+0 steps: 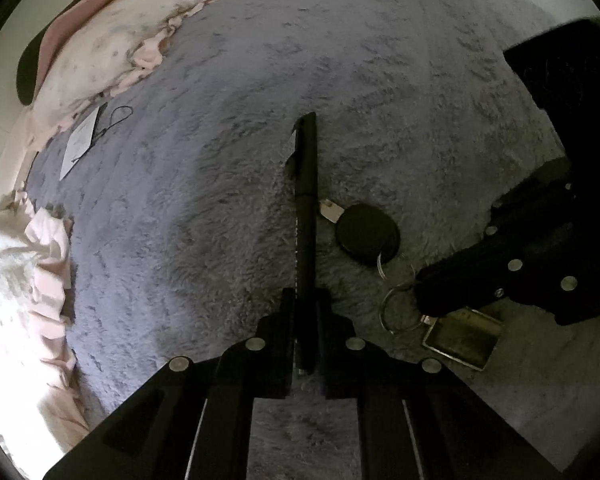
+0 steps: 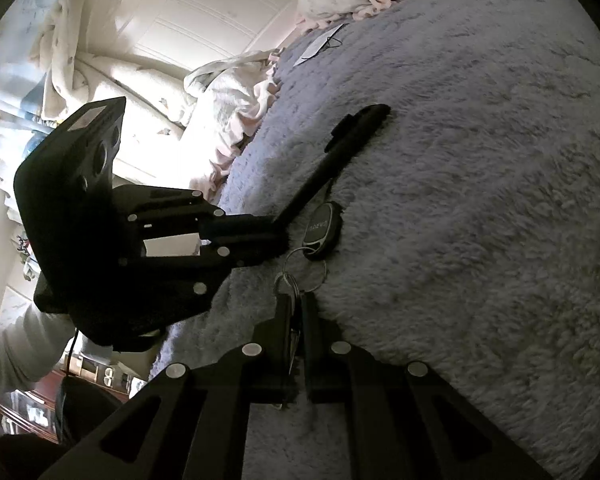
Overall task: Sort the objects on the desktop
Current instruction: 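Grasp the black pen with the left tool while the right tool grasps the keychain ring, then lift the pen and keychain and carry them over the paper bag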
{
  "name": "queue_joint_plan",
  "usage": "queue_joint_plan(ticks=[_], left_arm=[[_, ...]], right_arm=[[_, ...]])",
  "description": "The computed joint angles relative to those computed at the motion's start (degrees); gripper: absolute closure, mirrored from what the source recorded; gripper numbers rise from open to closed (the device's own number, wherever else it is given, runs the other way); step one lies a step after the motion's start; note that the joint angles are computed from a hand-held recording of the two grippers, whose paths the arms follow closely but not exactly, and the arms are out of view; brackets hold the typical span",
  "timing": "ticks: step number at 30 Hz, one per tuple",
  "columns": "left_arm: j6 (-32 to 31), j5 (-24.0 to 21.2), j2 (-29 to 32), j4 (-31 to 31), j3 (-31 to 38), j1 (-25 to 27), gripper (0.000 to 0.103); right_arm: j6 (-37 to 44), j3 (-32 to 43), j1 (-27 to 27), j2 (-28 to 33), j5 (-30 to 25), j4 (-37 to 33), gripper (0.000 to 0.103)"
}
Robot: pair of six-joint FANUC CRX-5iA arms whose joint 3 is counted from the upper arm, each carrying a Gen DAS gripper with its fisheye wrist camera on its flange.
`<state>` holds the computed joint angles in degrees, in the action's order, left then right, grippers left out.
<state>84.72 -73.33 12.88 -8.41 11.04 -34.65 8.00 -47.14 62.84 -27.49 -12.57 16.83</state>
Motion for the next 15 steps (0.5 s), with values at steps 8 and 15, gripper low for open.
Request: queue_joint_plan(ticks=[8,15], left_arm=[[2.1,0.1,-6.1,-4.4,-3.0,-2.0,0.094],[6.5,3.1,-15.5,-2.8,-9.1,-2.3,0.094]], right_arm=[[-4.9,-0.8,0.5,0.8,-1.5,7.9,0.095],[8.3,3.2,1.7,1.5,-2.3,-1.6,0.043]])
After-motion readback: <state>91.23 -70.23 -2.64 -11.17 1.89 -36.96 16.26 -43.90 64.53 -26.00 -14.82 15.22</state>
